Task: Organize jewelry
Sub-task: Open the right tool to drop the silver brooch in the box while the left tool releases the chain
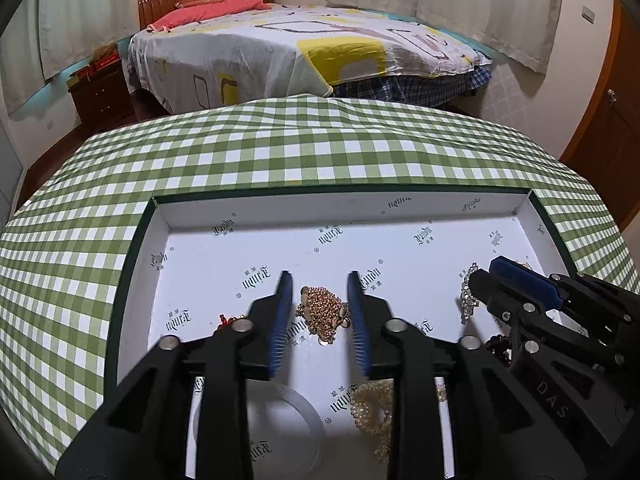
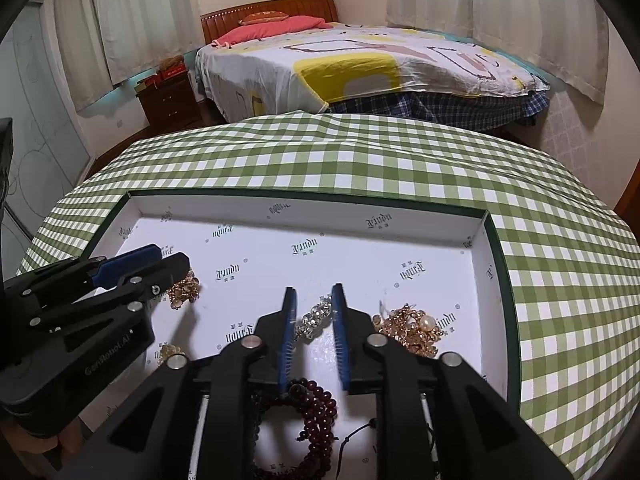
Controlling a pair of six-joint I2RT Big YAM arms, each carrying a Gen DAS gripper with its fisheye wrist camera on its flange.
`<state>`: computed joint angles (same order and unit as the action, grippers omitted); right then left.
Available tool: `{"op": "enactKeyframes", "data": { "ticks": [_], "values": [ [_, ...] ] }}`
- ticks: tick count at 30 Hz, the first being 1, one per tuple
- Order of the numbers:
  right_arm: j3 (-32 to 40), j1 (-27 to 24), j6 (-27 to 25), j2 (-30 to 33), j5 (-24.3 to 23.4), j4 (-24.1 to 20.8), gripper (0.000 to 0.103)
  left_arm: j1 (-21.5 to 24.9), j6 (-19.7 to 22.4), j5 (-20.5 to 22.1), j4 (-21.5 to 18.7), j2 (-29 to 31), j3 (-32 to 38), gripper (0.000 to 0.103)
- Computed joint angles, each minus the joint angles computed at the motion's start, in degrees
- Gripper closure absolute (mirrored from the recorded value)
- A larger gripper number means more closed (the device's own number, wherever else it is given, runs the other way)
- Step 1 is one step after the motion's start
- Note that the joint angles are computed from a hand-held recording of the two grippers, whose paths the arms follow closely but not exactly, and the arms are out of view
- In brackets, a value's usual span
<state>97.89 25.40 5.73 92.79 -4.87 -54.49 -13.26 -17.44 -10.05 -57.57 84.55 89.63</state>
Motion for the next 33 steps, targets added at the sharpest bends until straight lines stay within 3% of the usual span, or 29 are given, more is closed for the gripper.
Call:
{"op": "enactKeyframes", "data": {
  "ticks": [3,6,12,26,33],
  "values": [
    [-0.4,0.0,-0.1,-0.3,0.1,0.4,0.079,0.0,0.2,-0.4,0.0,-0.1,-0.1,0.070],
    [-0.8,0.0,0.2,-0.7,0.4,1.1,0.069,0.1,-0.3,-0.7,0.7,-0.8,-0.6,0.052],
    [-1.7,0.1,0.4,-1.4,1.0,2.3,0.060,0.1,0.0,-0.9,1.1,-1.3,-0.9,0.048],
    [-5.0,-0.4,1.4,-4.6,3.1,5.5,0.028,0.0,0.7,-4.5,3.5,-5.2,-4.0,0.021],
    [-7.4,-0.8,1.9,-7.6,4.0,7.8,0.024,-0.5,1.1,-7.1,4.5,-7.2,-5.2,0.014]
  ]
}}
